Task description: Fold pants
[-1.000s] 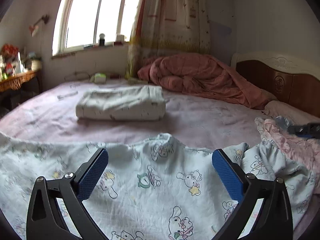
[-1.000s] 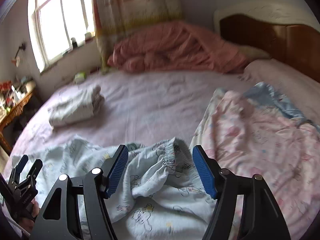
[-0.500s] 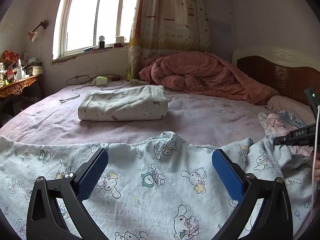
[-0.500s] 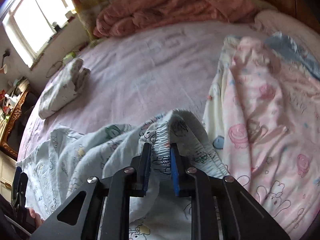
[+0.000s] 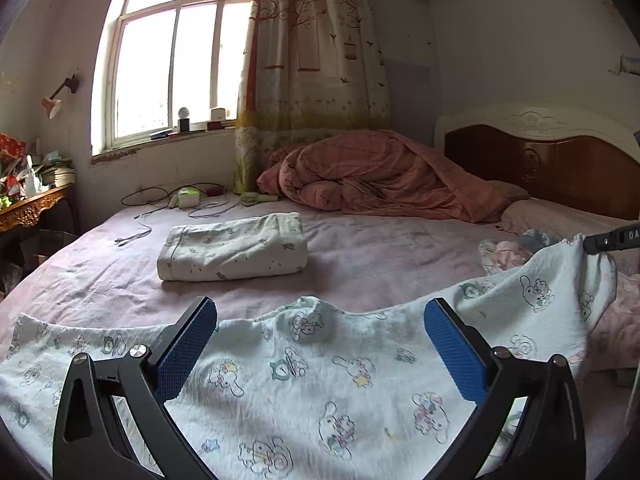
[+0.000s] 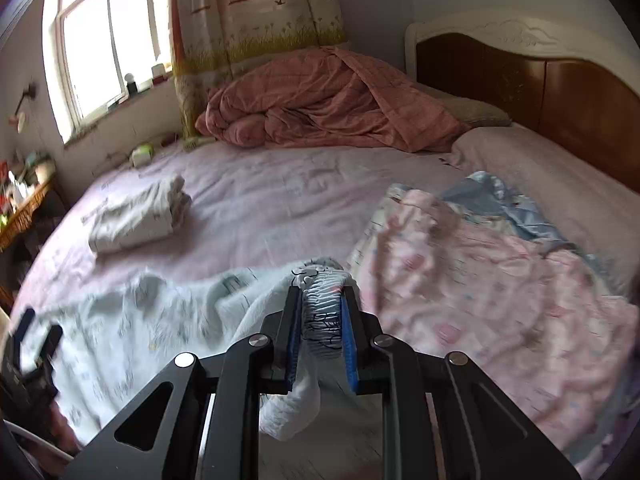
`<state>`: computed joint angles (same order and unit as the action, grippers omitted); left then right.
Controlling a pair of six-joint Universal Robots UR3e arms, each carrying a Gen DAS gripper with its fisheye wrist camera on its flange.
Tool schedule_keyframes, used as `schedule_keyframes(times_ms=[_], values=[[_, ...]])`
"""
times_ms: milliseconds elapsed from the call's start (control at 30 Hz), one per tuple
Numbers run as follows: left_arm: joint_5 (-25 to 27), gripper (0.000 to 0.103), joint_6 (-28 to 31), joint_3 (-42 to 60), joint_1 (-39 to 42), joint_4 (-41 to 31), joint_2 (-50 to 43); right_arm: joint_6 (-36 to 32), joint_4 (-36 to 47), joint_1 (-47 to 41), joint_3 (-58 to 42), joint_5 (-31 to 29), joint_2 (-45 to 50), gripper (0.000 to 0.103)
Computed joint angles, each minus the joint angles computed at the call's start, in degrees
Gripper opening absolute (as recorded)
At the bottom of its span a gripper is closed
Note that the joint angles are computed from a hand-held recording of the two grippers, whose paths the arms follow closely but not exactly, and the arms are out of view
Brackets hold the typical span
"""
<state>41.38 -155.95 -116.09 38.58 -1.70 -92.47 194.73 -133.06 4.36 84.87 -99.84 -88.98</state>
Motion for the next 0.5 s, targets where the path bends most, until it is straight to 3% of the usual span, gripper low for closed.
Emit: schedule_keyframes(times_ms=[167,333,500], values=[[-3.0,0.103,4.7,-4.4,3.6,-4.5,5.7,0.1,0.4,1.4,8.8,-5.7,-6.5,0.019],[-4.1,0.103,10.3,-7.4,5.4,-9.0,9.4,2.6,-4.5,-0.7,18.9,-6.1,-8.0,0.019],[-3.3,0.103,21.9,-9.4,5.6,-22.4,13.8,4.7,-9.8,-1.0,25.1,-6.5,-5.0,0.019]])
